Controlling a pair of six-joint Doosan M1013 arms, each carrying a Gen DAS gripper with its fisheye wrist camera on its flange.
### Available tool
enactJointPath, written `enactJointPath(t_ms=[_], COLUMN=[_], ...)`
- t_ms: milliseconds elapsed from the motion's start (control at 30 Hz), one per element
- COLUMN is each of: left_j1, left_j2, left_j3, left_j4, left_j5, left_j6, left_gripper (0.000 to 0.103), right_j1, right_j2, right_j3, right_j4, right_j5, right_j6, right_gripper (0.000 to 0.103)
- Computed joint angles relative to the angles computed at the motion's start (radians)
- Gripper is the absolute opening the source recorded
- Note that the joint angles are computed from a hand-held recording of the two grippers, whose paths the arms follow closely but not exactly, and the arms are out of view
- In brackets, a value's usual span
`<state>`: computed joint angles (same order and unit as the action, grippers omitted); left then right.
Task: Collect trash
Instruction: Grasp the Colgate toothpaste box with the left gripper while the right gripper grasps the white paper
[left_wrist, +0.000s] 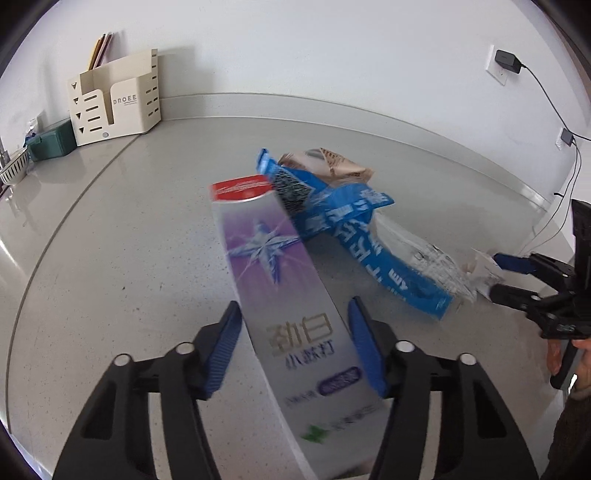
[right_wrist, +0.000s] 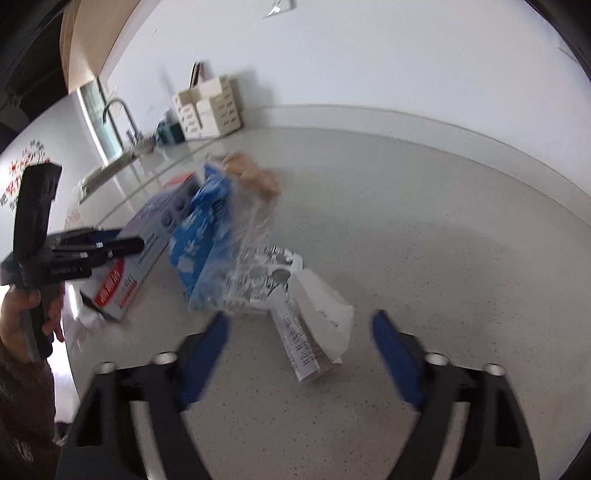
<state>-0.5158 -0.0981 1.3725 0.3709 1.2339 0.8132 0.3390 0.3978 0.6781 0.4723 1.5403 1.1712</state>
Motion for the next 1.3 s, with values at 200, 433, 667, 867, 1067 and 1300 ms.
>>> enactJointPath(t_ms=[200,433,667,867,1067,1300], left_j1=[-0.020,-0.067,-0.158,-0.262,-0.342,-0.415], left_j2=[-0.047,-0.118,-0.212,-0.300,-0.334,-0.359], left_j3=[0.046,0.099,0.152,0.210,0.232,0.249], left_j4=[0.000,0.041,0.116,0.154,0.180,0.143], left_j5=[-0.048,-0.089,-0.073,-0.062,-0.027,-0.029], left_j6=[-0.049,-0.106,-0.155,-0.202,-0.204,-0.151], left_gripper=[0.047,0.047,0.047,0.047,0.047,0.047], right_j1=[0.028,0.014,-0.020,-0.036,-0.023,-0.007], right_j2=[0.001,-0.075,-0.164,-0.254,-0.339,-0.444], right_j3=[-0.010,0.080,0.191,0.289,0.371,0.489], right_j4=[-0.072,-0.022,0.044,0.088,0.086,0.117], right_j5=[0.044,-0.035,-0.123,-0.172,-0.202,-0.244], right_j6=[-0.024,-0.018,0.001,-0.025,-0.051,-0.078], right_gripper=[0.021,0.020,0.020,0.020,0.020,0.020])
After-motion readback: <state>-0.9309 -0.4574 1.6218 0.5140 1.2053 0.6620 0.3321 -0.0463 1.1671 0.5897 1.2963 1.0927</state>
